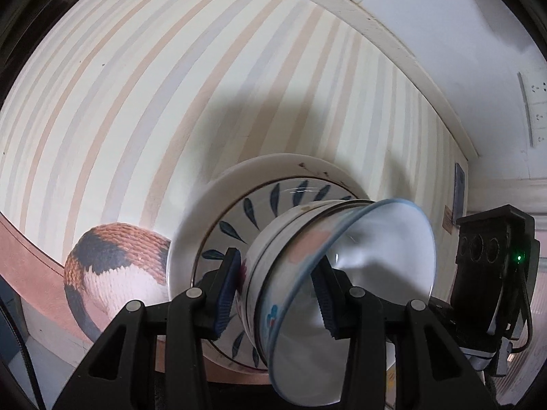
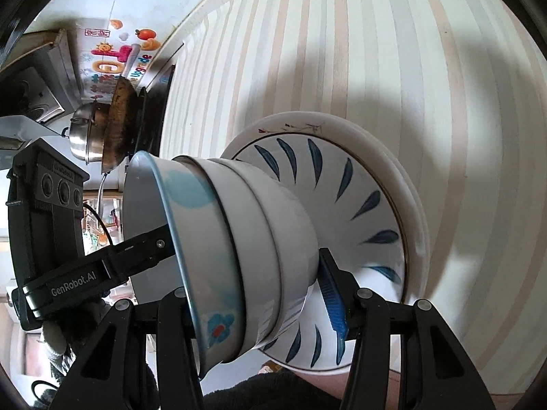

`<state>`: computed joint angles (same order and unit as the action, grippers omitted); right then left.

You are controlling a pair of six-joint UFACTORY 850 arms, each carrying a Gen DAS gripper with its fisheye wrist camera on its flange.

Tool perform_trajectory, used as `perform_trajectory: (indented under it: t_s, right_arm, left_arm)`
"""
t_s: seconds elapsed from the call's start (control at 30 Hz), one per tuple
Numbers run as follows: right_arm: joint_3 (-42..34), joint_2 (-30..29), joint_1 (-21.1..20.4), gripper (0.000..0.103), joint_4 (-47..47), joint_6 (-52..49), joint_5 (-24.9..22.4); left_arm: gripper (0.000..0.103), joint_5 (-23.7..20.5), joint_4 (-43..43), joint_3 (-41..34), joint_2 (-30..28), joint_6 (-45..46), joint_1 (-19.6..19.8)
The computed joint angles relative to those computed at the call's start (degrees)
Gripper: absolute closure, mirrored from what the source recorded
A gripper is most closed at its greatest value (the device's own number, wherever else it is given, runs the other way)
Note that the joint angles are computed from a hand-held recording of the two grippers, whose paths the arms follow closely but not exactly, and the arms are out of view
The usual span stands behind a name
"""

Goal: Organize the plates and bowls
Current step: 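Lift the bowl stack onto the plate stack and open both grippers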

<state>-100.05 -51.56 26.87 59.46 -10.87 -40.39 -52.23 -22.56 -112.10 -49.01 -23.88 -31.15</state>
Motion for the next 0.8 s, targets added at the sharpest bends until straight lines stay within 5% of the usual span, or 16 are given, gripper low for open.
perform_trajectory:
  t_s: [0.37, 0.7, 0.8]
  right_arm:
    - [-2.33, -1.32, 0.25, 0.049, -4.07, 4.34, 0.10]
    - [-0.02, 2.84, 1.77, 0.049, -14.77, 12.77, 3.93]
    - [1.54, 5.68, 3.02, 0.039, -22.07, 18.49, 5.82]
  left_arm:
    - [0.063, -0.77, 0.70, -0.71, -0.45, 1.23, -0.11]
    - [0.063, -2.36, 13.75, -0.42, 2.56, -2.78, -2.87]
    - [0.062, -0.75, 16.84, 2.31, 5.53, -3.21, -3.64]
